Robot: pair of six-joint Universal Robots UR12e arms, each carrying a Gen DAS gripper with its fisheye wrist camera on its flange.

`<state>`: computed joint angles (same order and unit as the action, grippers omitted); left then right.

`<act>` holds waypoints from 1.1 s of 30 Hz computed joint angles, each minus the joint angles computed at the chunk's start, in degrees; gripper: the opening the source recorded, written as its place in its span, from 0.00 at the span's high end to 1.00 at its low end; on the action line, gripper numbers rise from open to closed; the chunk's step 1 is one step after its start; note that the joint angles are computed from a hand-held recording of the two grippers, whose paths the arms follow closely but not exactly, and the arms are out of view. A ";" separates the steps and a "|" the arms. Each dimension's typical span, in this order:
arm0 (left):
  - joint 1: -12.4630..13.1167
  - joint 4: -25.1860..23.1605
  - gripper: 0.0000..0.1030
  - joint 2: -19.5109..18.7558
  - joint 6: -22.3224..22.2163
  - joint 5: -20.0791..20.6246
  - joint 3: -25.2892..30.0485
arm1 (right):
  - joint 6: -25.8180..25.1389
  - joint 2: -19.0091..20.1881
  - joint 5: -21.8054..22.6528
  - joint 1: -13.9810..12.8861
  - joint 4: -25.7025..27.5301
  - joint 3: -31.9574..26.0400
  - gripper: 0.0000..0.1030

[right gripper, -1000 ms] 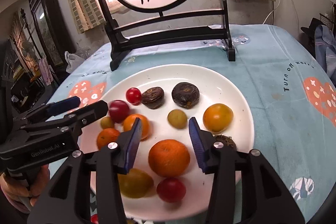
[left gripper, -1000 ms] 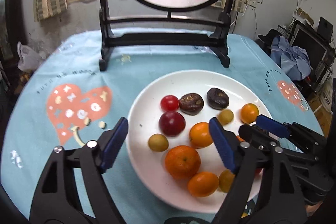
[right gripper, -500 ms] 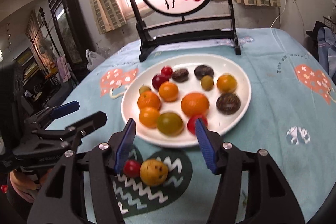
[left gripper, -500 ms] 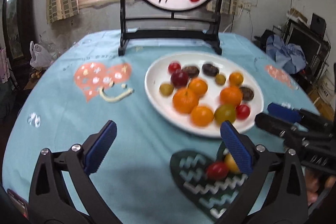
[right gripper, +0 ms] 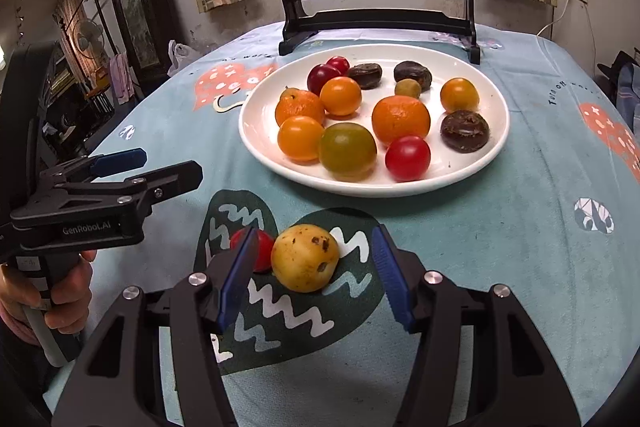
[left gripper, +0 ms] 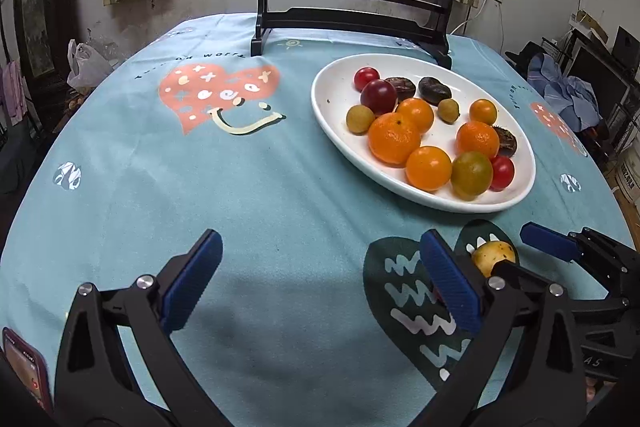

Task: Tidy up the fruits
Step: 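Grasp the speckled yellow pear with the right tool while the left tool grasps a red tomato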

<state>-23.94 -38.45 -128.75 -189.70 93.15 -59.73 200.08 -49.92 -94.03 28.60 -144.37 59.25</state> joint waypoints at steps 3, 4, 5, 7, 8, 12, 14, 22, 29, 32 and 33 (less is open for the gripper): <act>0.07 -0.54 0.02 -0.06 -0.25 -0.51 0.23 | 0.70 0.07 1.68 -0.32 0.32 0.04 0.42; 0.08 -0.54 0.02 -0.04 -0.33 -0.54 0.21 | 0.98 0.05 2.34 -0.45 0.34 0.10 0.42; 0.09 -0.50 0.02 0.01 -0.38 -0.55 0.13 | 1.19 0.04 2.68 -0.52 0.20 0.25 0.43; 0.10 -0.48 0.02 0.03 -0.52 -0.59 0.11 | 1.42 0.03 3.31 -0.63 -0.24 0.52 0.46; 0.11 -0.57 0.02 -0.01 -0.54 -0.60 0.17 | 1.64 0.08 4.07 -0.76 -0.16 0.54 0.48; 0.09 -1.04 0.02 -0.03 -0.44 -0.57 0.28 | 2.32 0.07 5.42 -0.98 -0.62 0.79 0.54; 0.10 -0.83 0.02 0.01 -0.31 -0.61 0.19 | 2.43 0.14 5.57 -0.99 -0.69 0.73 0.54; 0.05 -0.80 0.02 0.13 -0.31 -0.68 0.07 | 3.13 0.07 7.95 -1.36 -1.62 1.20 0.62; -0.02 -0.49 0.02 0.06 -0.08 -0.23 0.04 | 2.29 -0.25 6.77 -1.10 -2.34 1.41 0.64; -0.05 -0.54 0.02 0.01 0.18 -0.59 0.05 | 2.37 -0.91 5.62 -1.01 -4.56 2.30 0.64; -0.06 -0.24 0.02 0.07 0.45 -1.02 -0.09 | 2.83 -1.16 5.48 -1.07 -5.24 2.67 0.64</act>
<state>-23.99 -38.69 -128.68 -189.24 92.14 -59.82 202.92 -51.08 -88.55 27.53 -149.61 61.93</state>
